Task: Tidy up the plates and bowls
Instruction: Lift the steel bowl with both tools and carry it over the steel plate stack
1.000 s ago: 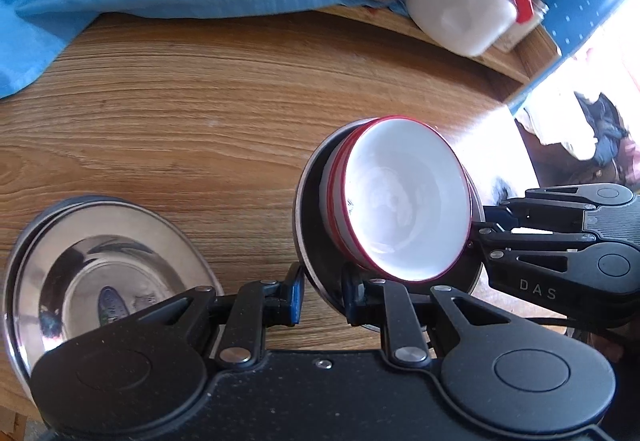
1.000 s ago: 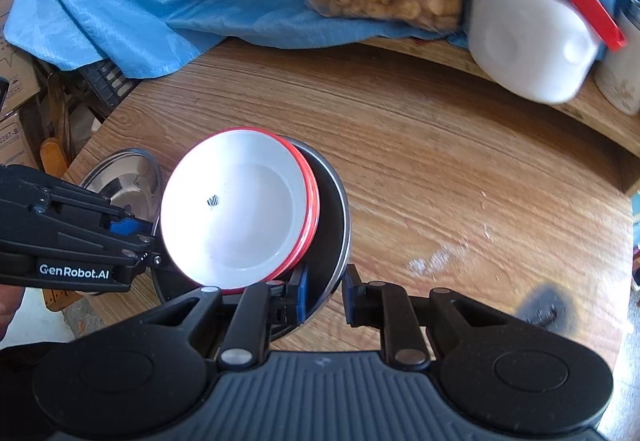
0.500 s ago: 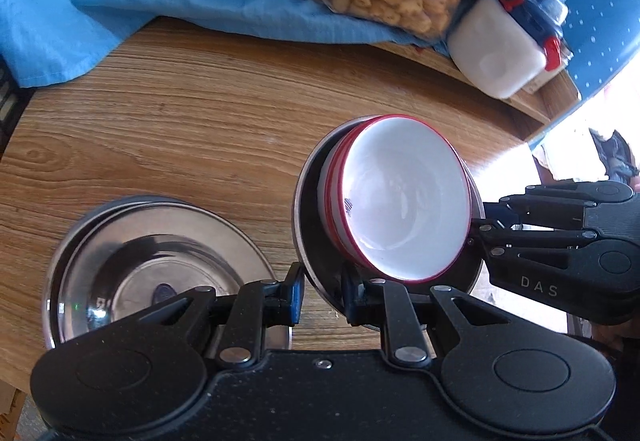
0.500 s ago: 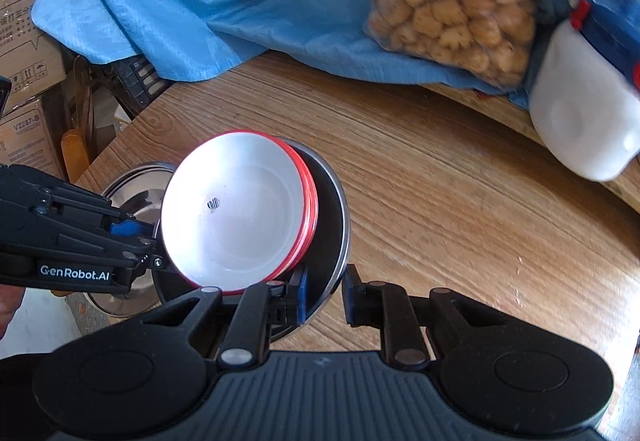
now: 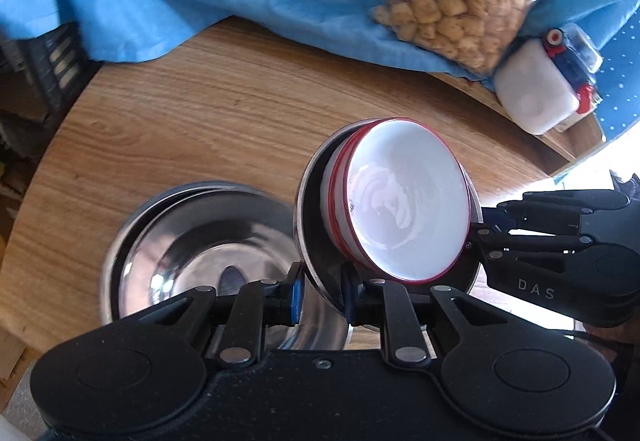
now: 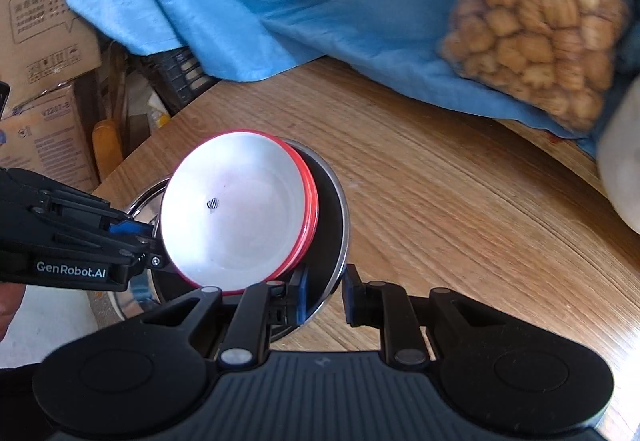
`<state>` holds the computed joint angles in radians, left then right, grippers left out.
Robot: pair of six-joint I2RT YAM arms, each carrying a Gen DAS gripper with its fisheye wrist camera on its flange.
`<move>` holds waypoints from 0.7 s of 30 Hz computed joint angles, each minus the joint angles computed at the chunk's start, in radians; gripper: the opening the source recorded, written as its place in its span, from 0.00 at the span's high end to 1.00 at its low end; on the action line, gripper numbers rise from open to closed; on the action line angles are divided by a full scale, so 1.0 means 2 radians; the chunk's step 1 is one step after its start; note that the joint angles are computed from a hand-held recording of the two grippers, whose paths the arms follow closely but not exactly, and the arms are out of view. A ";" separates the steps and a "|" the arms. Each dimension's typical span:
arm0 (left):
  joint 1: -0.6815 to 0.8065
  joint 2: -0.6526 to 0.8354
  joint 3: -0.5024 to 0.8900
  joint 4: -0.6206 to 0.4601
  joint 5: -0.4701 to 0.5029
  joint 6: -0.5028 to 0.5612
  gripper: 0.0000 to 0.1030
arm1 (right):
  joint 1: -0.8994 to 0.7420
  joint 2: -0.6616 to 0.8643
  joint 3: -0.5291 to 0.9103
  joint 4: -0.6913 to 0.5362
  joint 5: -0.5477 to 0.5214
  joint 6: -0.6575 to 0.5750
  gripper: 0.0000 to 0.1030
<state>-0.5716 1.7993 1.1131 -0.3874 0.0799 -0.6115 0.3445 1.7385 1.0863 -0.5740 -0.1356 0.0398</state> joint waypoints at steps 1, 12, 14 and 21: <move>0.001 -0.004 -0.005 -0.001 -0.002 -0.001 0.80 | 0.003 0.005 0.004 0.000 -0.002 0.000 0.81; 0.021 -0.041 -0.053 -0.003 -0.009 -0.016 0.80 | 0.032 0.049 0.046 -0.008 -0.019 -0.007 0.81; 0.026 -0.047 -0.060 -0.007 -0.008 -0.014 0.80 | 0.039 0.058 0.054 -0.010 -0.022 -0.007 0.81; 0.050 -0.065 -0.080 -0.022 -0.002 -0.008 0.80 | 0.061 0.094 0.088 -0.016 -0.032 -0.002 0.81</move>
<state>-0.4721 1.6692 0.9523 -0.4323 0.0753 -0.6270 0.4665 1.9268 1.2616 -0.6066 -0.1997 0.0361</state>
